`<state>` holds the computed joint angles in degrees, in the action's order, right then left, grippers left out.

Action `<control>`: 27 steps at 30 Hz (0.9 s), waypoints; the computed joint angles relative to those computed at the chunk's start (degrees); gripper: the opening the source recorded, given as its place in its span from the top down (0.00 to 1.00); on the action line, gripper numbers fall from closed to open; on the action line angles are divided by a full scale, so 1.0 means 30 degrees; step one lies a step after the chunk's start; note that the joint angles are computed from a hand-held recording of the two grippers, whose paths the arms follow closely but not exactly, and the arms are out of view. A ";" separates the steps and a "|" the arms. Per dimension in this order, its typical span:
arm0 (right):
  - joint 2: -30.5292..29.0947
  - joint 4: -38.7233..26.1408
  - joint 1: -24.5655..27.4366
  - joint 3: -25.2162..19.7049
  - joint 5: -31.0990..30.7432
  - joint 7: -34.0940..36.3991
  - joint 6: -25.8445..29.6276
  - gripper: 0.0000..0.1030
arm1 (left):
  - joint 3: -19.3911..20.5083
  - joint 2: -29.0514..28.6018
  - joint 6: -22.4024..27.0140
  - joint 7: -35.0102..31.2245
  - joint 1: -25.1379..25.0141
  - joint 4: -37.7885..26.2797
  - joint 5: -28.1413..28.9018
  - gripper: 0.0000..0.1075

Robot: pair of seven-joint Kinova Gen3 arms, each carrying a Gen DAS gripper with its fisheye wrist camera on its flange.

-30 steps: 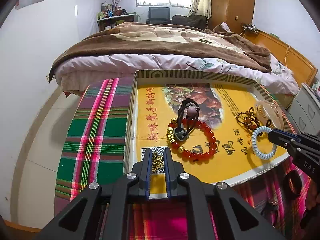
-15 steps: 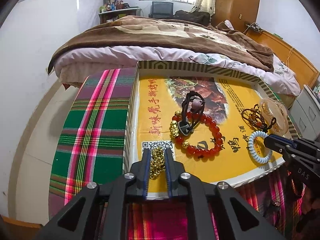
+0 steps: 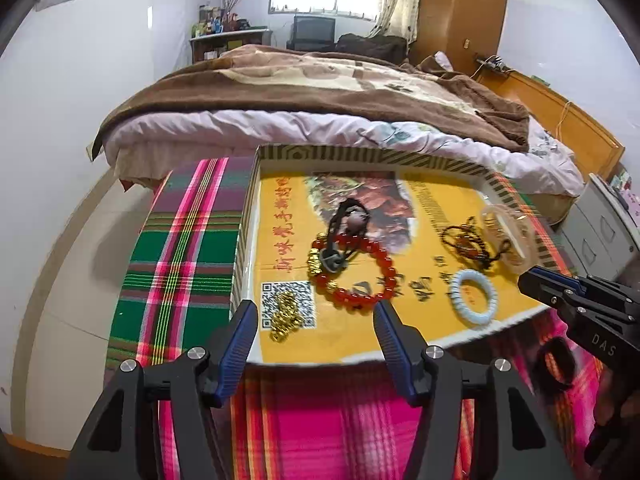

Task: Organize jewelry
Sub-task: 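Open both grippers to release the blue coil and gold chain in the tray, then withdraw both grippers from the tray back over the cloth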

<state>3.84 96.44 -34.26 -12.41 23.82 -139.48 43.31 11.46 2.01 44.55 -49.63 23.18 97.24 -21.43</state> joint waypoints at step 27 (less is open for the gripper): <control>-0.3846 0.5388 0.3285 -0.1650 -0.2413 0.0326 -0.0678 0.57 | 0.1759 -0.1629 -0.0801 -0.3945 0.1334 0.2198 0.5164 0.31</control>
<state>-7.70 112.61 -24.41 -17.36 16.58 -138.50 41.27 16.74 -2.87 42.15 -61.46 27.18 103.83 -5.94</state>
